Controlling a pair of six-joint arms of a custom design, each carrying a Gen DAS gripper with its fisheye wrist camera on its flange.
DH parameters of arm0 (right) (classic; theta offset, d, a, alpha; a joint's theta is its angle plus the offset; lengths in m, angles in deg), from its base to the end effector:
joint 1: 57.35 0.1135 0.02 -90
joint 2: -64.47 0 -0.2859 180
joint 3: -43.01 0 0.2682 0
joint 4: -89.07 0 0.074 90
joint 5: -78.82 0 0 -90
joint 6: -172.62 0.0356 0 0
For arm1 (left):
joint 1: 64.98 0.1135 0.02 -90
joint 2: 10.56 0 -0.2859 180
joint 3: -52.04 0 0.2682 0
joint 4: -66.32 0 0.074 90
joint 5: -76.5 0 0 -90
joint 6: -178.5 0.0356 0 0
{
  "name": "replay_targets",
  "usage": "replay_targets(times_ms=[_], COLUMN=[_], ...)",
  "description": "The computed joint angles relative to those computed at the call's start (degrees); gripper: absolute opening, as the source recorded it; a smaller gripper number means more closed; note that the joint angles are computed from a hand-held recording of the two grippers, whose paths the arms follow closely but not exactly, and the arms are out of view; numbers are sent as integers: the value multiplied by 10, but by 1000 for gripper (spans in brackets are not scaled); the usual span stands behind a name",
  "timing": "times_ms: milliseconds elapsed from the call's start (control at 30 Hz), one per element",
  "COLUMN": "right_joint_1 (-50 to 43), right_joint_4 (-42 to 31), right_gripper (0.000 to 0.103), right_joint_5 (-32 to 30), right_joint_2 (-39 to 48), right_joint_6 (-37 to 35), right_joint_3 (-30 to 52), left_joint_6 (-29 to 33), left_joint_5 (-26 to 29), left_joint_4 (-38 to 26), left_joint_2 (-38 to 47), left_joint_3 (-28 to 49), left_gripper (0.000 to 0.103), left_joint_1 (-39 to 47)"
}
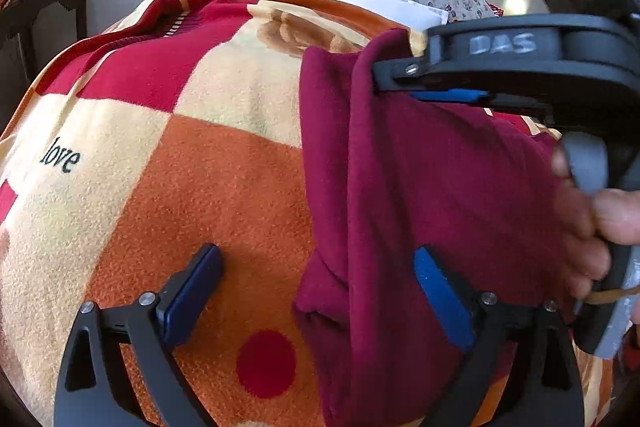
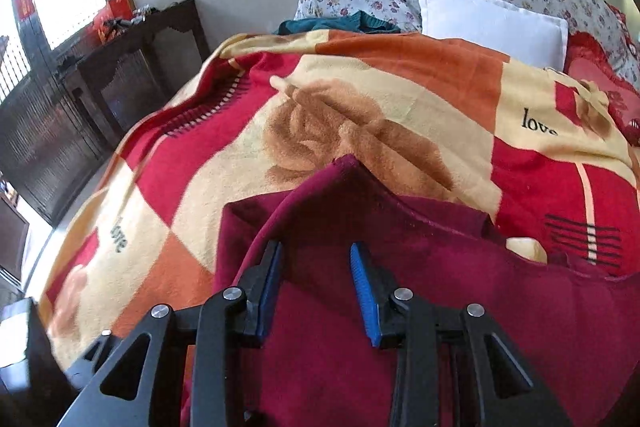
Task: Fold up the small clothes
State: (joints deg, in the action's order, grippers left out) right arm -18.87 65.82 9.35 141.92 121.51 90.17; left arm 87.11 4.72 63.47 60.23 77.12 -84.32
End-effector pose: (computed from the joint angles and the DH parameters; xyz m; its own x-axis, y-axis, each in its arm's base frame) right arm 0.2060 0.1478 0.1710 -0.7535 0.1522 -0.6396 0.0687 0.9857 0.1536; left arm 0.1705 -0.0716 0.1107 -0.7195 0.2281 -0.6560 0.4925 0.8335 -0.2504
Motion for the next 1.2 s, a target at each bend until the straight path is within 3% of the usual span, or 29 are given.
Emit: replay_targets(times_ms=[267,467,567,633,767,1033,1200], right_joint_1=[-2,-40,-48,-43,-27,5,4], right_joint_4=[9,56,47,33,25,-39,-58], right_gripper=[43,46,47,51,83,84,91], right_joint_5=[10,-39,-50,-51,-60,-35,-27], right_joint_2=[13,78,90,68,13,76,119], right_joint_6=[0,-27,-34,-26,17,15,14], right_joint_3=[15,33,45,40,11,78,112], left_joint_6=[9,6,12,13,10,9,7], left_joint_5=[24,92,88,95,111,104,115], left_joint_4=[-6,-15,-16,-17,-14,-14,-18], left_joint_2=[7,23,27,27,34,28,31], left_joint_3=[7,22,25,25,26,23,25], left_gripper=[97,97,97,97,97,97,97], left_joint_1=[19,77,73,79,90,84,93])
